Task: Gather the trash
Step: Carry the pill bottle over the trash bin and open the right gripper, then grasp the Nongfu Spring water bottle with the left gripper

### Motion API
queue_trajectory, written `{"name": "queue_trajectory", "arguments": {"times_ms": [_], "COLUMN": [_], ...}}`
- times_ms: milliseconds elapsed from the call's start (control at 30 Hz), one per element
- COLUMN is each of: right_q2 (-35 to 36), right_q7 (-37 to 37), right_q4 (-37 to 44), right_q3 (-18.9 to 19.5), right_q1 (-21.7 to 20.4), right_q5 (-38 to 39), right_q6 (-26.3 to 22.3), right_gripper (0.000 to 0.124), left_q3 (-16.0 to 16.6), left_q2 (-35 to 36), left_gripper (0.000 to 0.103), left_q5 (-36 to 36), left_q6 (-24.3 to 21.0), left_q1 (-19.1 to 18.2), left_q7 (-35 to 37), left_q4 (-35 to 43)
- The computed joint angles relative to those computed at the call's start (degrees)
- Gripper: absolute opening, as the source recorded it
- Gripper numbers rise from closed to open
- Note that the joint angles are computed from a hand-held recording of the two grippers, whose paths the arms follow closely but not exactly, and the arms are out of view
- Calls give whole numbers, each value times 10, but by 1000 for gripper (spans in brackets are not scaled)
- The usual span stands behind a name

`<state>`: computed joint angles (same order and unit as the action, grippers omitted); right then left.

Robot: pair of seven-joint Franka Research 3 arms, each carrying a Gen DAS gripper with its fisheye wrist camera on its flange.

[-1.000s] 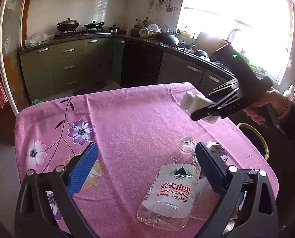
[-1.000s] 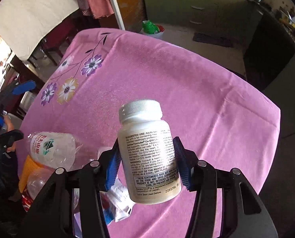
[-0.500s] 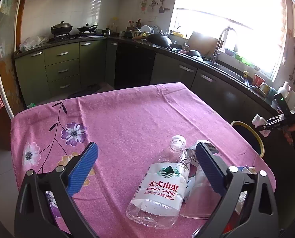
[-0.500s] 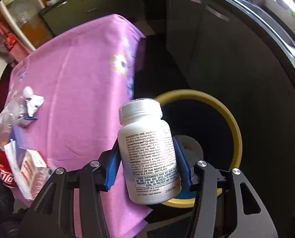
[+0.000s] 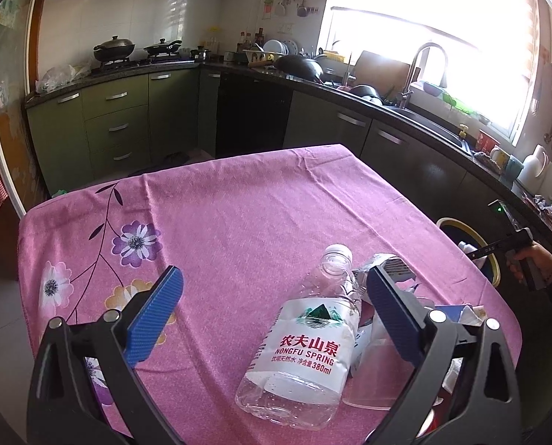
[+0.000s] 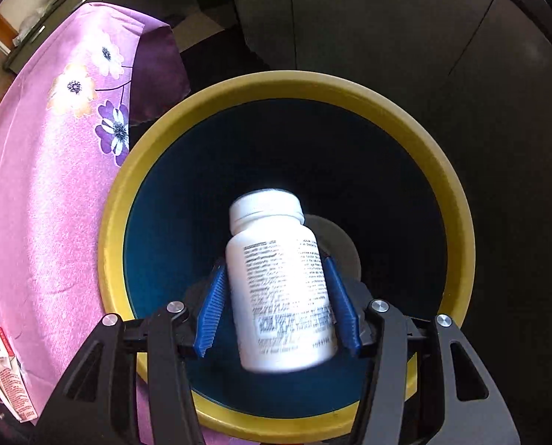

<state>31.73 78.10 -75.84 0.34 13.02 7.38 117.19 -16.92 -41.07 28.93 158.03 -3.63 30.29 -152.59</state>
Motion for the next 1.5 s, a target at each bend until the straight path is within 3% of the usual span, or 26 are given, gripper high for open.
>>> {"name": "queue_trajectory", "arguments": {"times_ms": [167,333,533,633,833,1033,1367,1500], "right_q2": [-59,-203,-290,-296,-277,-273,-277,-278], "right_q7": [16,-73,-208,-254,-265,-271,-304,-309], "right_q4": [-80,-251,-359,-367,-350,-349,-357,-360], "right_q3": [5,56,82,85,86,86,83,82], "right_q1": [-7,-37,24,53,77,78,73,73], "right_q5": [28,238,428,485,517,521,550,554], "right_q6": [52,200,397,453,482,492,482,475], "right_gripper": [62,67,73,75,76,76,77,77], "left_q3": [-1,7,38,48,62,78,104,97], "left_q2": [3,14,30,40,80,145,198,221], "left_gripper": [95,95,95,95,94,81,67,65], "left_q5": [2,-4,-50,-73,-125,-194,-313,-314], "left_q6": [-4,5,-20,-67,-159,-223,-250,-264], "left_q1": [-3,-13,-52,-74,-107,-118,-107,-89], "left_q7": [2,9,49,93,180,246,328,328], "left_q4": [3,8,25,46,95,147,178,193]}}
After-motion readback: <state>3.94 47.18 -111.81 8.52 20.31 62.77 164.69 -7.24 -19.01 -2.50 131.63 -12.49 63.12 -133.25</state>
